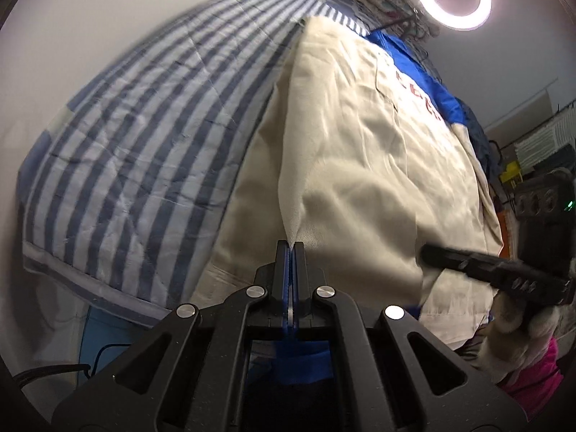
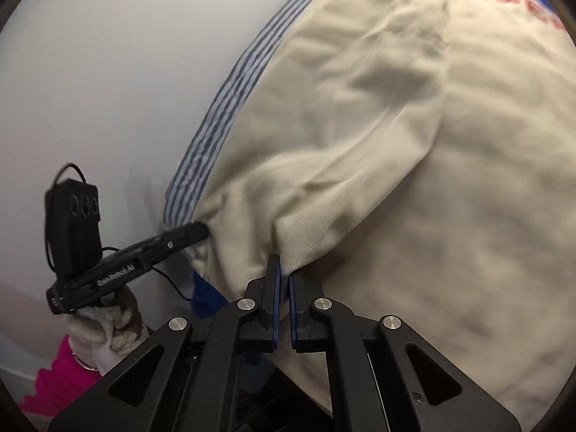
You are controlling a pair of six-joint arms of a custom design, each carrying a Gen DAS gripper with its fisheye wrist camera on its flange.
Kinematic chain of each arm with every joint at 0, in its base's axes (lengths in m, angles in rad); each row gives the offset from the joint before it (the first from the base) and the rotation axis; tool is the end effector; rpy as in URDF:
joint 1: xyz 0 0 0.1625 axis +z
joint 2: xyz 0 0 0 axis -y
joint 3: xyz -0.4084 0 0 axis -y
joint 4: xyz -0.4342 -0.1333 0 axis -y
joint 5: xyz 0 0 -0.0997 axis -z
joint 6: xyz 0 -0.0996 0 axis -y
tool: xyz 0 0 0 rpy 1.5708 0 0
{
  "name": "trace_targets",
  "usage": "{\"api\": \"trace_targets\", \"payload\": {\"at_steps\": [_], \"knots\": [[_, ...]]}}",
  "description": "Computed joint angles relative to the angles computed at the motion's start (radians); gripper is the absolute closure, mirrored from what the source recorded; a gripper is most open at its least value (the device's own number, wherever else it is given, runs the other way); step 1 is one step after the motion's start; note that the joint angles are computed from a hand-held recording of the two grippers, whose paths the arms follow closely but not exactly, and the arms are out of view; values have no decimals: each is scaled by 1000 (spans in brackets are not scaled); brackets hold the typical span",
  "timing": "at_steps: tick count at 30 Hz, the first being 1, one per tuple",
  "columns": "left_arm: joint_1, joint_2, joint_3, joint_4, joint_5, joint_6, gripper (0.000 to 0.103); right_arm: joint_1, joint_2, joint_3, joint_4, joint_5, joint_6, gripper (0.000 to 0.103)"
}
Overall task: Fold large clothes
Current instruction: 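Grasp the jacket's side edge with the right tool and fold it inward, then open the right tool and lift it off the folded side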
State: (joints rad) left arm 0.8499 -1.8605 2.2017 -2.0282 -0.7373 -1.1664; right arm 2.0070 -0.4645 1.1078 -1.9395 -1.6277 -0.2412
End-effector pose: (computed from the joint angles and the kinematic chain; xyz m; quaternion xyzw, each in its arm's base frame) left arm -0.1080 -0.4366 0.3536 -0.2246 0.8851 -0.3584 0.1942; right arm 0.4459 -0.6544 -0.0377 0.3327 -0.9326 -0.1334 0.0414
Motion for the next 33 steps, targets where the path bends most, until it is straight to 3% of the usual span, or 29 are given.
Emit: {"api": "trace_targets", "payload": {"at_steps": [2, 8, 12, 17, 18, 21, 22, 25, 27, 29, 33], "knots": [[11, 25, -9, -32, -9, 6, 103, -3, 3, -9, 4, 0, 13, 100], [-36, -23, -12, 103, 78, -66, 103, -7, -7, 60, 5, -31, -4, 100], [-6, -12, -24, 181, 61, -113, 103, 9, 30, 35, 41, -83, -2, 95], [-33, -88, 13, 165, 85, -130, 103, 25, -37, 74, 30, -73, -73, 91], [-31, -102, 22, 145, 79, -122, 100, 26, -53, 85, 28, -53, -88, 91], [-17, -124, 42, 95, 70, -120, 68, 29, -83, 125, 15, -18, -109, 91], [-13, -123, 40, 88, 65, -127, 65, 27, -92, 147, 0, -2, -125, 90], [3, -117, 38, 65, 45, -111, 63, 48, -76, 190, -64, -34, -160, 91], [10, -110, 38, 62, 45, -108, 54, 52, -65, 212, -82, -66, -165, 89], [21, -110, 46, 34, 39, -97, 52, 44, -51, 215, -84, -107, -176, 88], [68, -123, 81, -99, -45, -47, 52, 41, -48, 170, -12, -70, -181, 88]]}}
